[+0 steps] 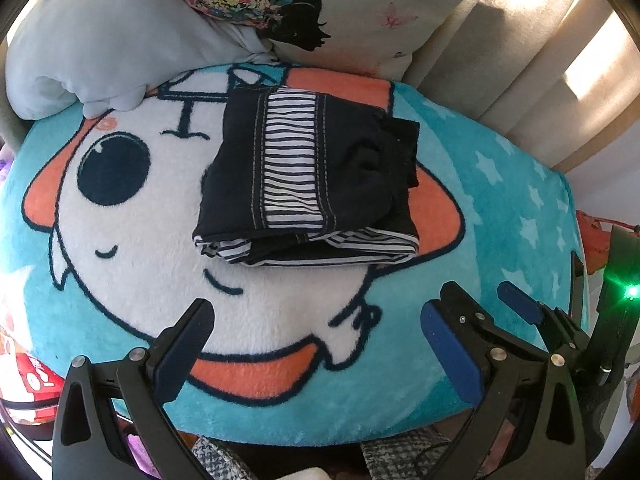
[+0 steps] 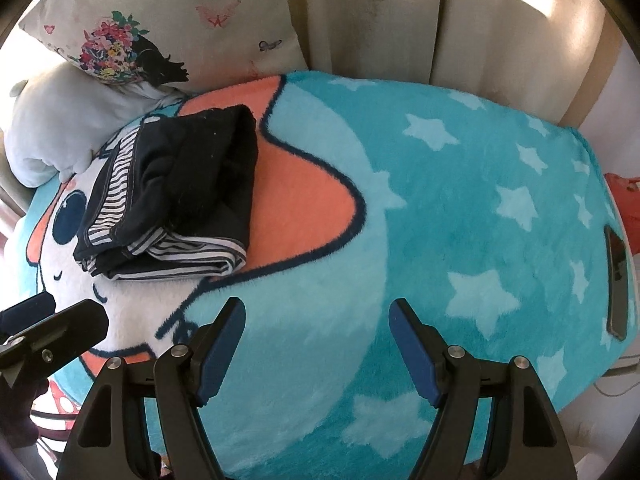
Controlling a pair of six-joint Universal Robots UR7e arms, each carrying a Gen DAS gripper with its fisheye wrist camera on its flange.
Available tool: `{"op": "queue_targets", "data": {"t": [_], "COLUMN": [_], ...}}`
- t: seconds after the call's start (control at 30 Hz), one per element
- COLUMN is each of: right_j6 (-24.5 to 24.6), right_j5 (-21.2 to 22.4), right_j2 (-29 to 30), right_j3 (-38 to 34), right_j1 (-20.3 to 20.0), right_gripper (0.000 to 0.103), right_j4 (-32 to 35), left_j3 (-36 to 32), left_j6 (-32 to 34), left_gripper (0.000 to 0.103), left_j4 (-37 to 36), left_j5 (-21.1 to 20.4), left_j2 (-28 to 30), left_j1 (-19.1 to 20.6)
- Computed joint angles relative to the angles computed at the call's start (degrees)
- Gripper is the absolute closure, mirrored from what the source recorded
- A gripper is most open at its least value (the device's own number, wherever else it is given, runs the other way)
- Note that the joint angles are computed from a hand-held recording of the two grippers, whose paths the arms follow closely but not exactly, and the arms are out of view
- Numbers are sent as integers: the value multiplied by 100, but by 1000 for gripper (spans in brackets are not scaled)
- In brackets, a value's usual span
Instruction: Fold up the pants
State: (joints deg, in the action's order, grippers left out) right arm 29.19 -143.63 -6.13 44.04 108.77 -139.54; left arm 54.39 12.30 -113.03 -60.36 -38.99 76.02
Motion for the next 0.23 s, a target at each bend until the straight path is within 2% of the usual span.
{"op": "queue_targets", "data": {"t": [0.23], "right_j6": [-198], "right_j5": [189], "right_j2": [238], "right_j3": [-451], "right_j1": [-26], "right_gripper": [24], "right_j4": [137], "left_j3": [-236], "left_j6": [-148], "left_gripper": [0], "left_j4": [133], "left_j5": [160], "left_j2": [87], "left_j1": [59]}}
